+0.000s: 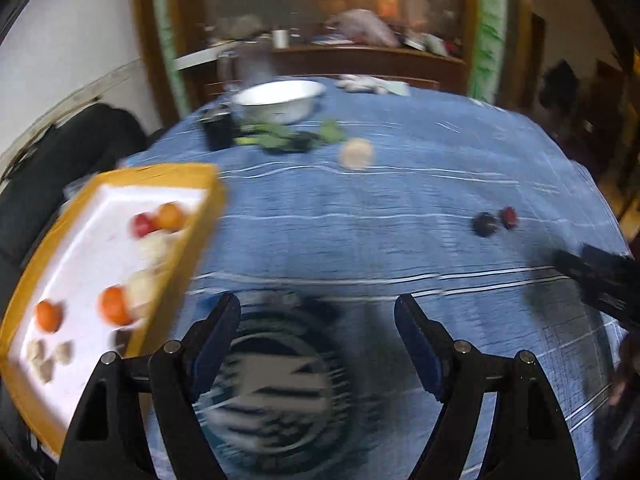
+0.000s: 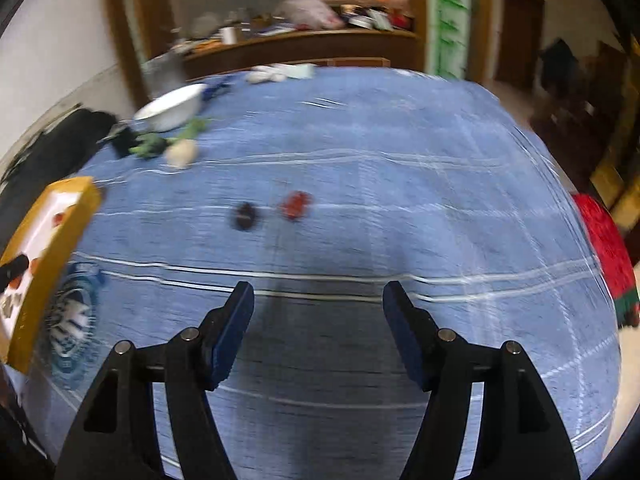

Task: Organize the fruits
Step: 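Grasp the red date with the right tool while the left tool grasps the dark date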

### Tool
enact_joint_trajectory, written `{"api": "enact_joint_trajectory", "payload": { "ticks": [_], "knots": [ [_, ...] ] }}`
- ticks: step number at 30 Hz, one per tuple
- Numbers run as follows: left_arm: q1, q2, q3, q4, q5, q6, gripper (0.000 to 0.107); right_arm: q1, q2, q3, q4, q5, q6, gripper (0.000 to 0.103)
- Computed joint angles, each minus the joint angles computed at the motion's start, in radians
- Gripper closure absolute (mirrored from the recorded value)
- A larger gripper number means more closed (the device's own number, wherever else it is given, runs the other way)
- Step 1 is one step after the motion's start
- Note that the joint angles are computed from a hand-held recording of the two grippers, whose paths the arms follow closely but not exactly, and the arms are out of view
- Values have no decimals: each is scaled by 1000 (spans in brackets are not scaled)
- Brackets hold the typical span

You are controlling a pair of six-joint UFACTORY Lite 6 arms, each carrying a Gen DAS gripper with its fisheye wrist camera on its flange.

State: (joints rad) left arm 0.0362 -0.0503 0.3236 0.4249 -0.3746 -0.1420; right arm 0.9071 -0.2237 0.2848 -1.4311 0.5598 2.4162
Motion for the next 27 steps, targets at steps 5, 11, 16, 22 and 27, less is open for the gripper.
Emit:
{"api": "enact_joint_trajectory", "payload": {
  "ticks": [5,11,16,22,27],
  "knots": [
    [-154,121,101,-180,17,84,28,-156,164,100,-264,-100,78,36],
    [-205,211,177,-261,14,118,29,-310,444,335,-554,-194,192,55],
    [-399,348,306,-362,21,128,33,-376,529,424,-600,-216,183,81],
    [-552,550,532,-614,71,291,88,-461,385,240,-755,-200,369,81],
    [-549,482,441,-635,50,314,88,-466,245,102,-789,-192,439,81]
  ]
}}
